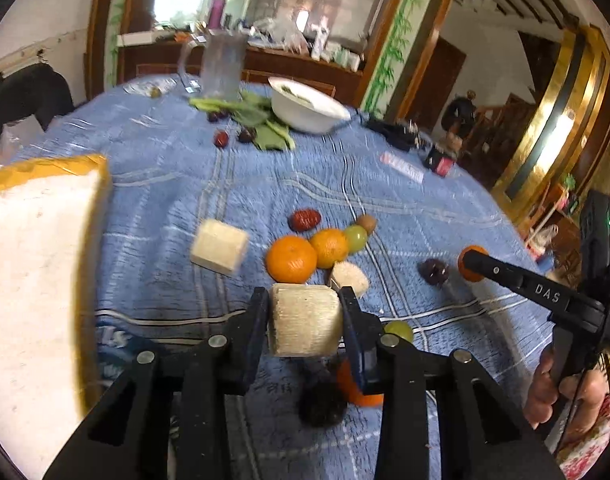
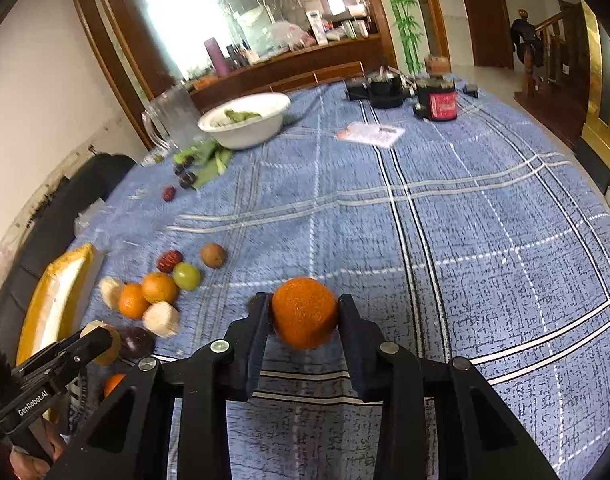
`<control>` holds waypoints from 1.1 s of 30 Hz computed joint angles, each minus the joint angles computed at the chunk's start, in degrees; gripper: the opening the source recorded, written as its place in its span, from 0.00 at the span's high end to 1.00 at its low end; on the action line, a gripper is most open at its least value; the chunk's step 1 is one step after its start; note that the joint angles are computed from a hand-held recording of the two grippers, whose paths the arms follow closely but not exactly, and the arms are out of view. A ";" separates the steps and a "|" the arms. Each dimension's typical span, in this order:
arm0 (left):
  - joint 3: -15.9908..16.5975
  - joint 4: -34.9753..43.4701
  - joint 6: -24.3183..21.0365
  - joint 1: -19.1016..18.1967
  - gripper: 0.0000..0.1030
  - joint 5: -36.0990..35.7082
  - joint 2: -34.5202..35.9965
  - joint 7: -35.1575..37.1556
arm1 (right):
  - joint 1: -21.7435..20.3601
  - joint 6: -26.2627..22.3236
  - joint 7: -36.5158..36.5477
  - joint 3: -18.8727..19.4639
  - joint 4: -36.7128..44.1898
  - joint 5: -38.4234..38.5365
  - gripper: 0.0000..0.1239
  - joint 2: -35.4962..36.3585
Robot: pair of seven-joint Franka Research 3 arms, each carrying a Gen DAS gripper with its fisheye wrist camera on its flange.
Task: Organize fruits
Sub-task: 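Carry both fruits over the white tray and open both tools to drop them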
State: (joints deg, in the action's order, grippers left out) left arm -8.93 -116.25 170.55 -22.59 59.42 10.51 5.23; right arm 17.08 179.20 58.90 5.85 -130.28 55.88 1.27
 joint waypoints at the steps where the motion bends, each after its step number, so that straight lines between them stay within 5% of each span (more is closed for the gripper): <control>1: 0.67 -1.21 0.09 -0.37 0.67 2.04 -1.69 -2.32 | 0.18 0.38 -4.28 0.57 0.24 4.64 0.70 -0.58; 6: -0.91 -8.00 -3.70 2.53 0.67 6.95 -10.94 -8.76 | 3.32 -2.22 -11.97 0.79 0.14 14.01 0.70 -3.99; 14: -3.49 -20.04 -11.27 10.04 0.67 2.87 -24.26 -9.87 | 10.78 -9.27 -8.22 3.66 4.82 7.69 0.70 -3.36; 20: -4.61 -27.88 -9.36 15.34 0.66 -0.72 -29.20 -10.47 | 14.65 -11.74 3.22 6.70 12.33 -7.16 0.69 5.09; 27: -7.11 -33.17 -7.66 20.26 0.66 -4.53 -33.44 -10.55 | 20.27 -11.72 24.80 3.63 16.71 -32.91 0.69 12.82; 30: -7.19 -35.16 -4.57 21.83 0.65 -6.46 -35.04 -10.40 | 19.01 -13.16 26.78 4.76 17.10 -35.58 0.69 13.34; 33: -8.96 -35.70 -4.16 23.39 0.47 -8.36 -36.58 -9.71 | 17.93 -11.46 26.58 5.89 15.07 -36.18 0.62 11.66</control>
